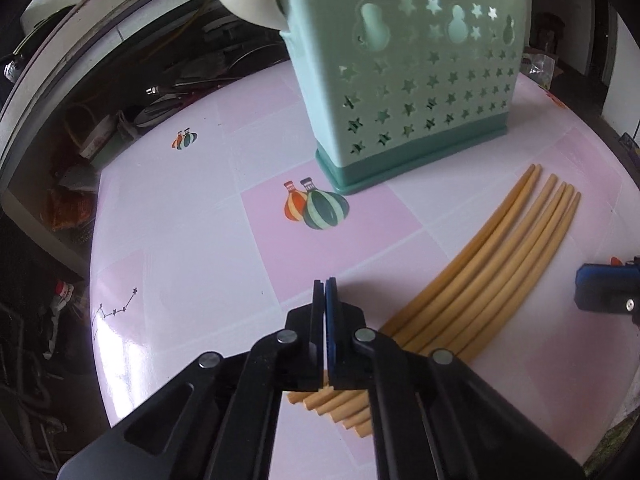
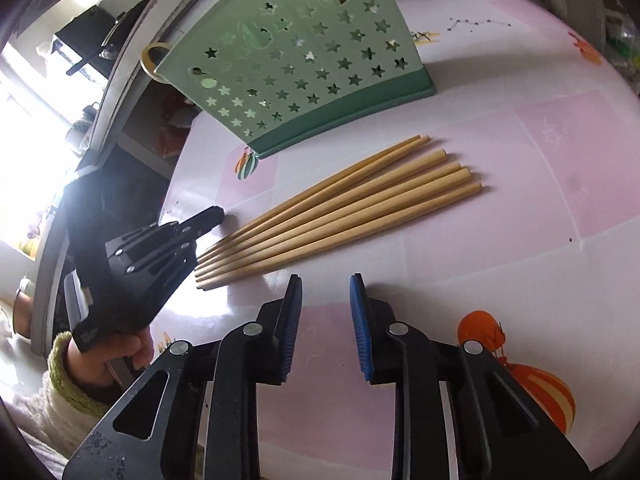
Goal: Organize utensils
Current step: 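Close the left tool on the chopstick ends while the right tool approaches them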
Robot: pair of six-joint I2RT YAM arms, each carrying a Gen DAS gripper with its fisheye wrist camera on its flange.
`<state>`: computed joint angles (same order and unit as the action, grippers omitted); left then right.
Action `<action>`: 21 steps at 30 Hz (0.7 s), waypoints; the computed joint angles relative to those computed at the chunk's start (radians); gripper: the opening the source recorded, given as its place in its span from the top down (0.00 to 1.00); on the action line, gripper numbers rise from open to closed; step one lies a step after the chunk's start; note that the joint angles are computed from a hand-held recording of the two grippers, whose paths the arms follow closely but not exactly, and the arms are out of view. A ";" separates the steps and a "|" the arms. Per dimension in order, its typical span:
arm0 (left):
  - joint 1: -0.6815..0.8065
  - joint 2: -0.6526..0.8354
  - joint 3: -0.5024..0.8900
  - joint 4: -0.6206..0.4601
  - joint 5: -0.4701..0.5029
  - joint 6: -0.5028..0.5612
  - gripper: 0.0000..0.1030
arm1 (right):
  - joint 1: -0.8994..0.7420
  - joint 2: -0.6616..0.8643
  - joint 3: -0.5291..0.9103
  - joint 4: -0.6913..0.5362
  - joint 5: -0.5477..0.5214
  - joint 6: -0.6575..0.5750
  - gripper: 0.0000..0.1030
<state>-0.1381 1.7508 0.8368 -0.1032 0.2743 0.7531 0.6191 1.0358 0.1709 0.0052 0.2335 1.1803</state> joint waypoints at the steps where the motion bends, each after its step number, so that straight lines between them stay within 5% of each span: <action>1: 0.005 -0.011 -0.007 -0.017 0.008 0.006 1.00 | -0.021 -0.001 -0.010 0.023 -0.023 0.001 0.81; 21: 0.077 -0.011 0.065 -0.637 0.294 0.070 1.00 | -0.112 0.075 0.040 0.025 -0.108 0.015 0.82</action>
